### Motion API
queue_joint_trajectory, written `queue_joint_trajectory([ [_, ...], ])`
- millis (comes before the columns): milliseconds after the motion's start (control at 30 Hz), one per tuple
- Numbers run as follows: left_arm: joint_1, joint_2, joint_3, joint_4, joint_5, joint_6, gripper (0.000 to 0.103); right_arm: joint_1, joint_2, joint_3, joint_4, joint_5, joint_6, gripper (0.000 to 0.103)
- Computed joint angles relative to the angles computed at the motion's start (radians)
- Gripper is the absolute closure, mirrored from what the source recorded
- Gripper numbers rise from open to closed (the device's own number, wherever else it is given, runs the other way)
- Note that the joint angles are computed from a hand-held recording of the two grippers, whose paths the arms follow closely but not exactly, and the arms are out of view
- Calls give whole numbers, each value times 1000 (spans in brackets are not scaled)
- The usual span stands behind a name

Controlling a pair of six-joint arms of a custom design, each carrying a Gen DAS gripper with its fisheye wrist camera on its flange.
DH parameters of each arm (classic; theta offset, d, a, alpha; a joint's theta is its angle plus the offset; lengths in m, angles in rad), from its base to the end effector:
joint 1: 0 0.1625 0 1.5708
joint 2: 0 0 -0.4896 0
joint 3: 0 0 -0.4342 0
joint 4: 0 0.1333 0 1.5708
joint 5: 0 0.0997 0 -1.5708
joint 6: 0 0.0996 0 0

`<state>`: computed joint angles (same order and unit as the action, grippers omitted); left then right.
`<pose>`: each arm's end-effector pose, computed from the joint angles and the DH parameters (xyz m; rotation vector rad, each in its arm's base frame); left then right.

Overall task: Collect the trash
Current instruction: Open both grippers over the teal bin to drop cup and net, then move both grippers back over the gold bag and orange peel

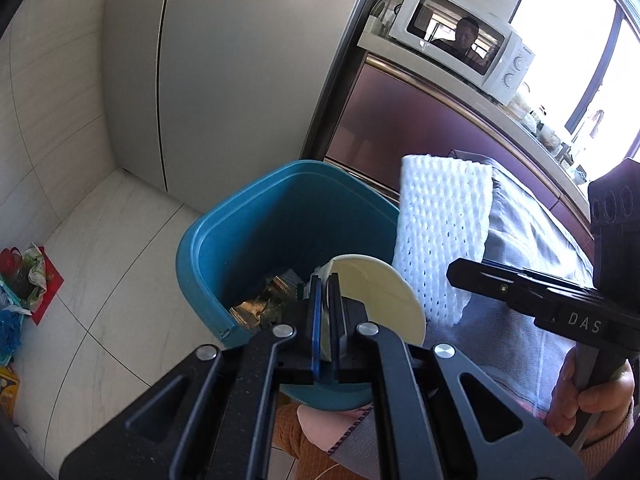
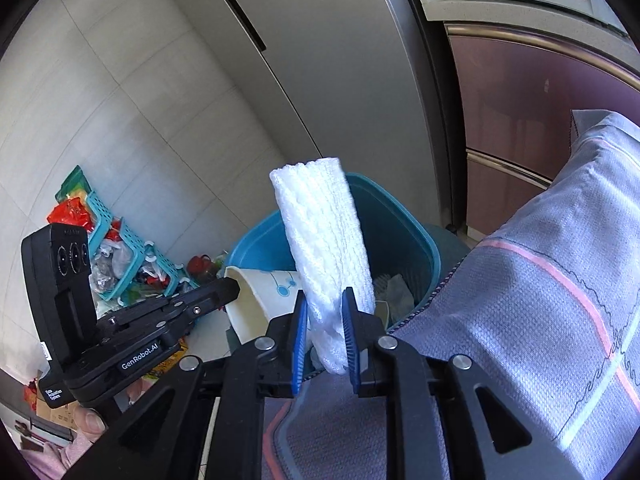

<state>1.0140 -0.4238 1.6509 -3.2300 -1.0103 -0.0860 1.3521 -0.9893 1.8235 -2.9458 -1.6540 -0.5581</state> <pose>-0.2216 -0.7084 -0.0798 0.4529 2.6024 -0.7887 -0.0292 -0.7077 0.2162 0.4386 -2.7500 0.6705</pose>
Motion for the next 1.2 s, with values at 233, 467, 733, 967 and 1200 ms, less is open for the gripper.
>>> queue_joint_trajectory([
  [233,7,27,-37,11,6,-3,99,-4,3,1,-5,-5,13,75],
  [467,0,26,-27,-14,-14,11,93,-17,-13,16,-13,25,19,74],
  [733,-19,-3,27,-86,-94,70,67,-51,-83,85,-46,94,1,70],
  [967,-64,6,38,-103,-196,148,58,-101,-197,187,-129,155,-28,66],
  [1200,-119,52,1,-20,-312,216,56,-191,-340,324,-284,179,-10,62],
])
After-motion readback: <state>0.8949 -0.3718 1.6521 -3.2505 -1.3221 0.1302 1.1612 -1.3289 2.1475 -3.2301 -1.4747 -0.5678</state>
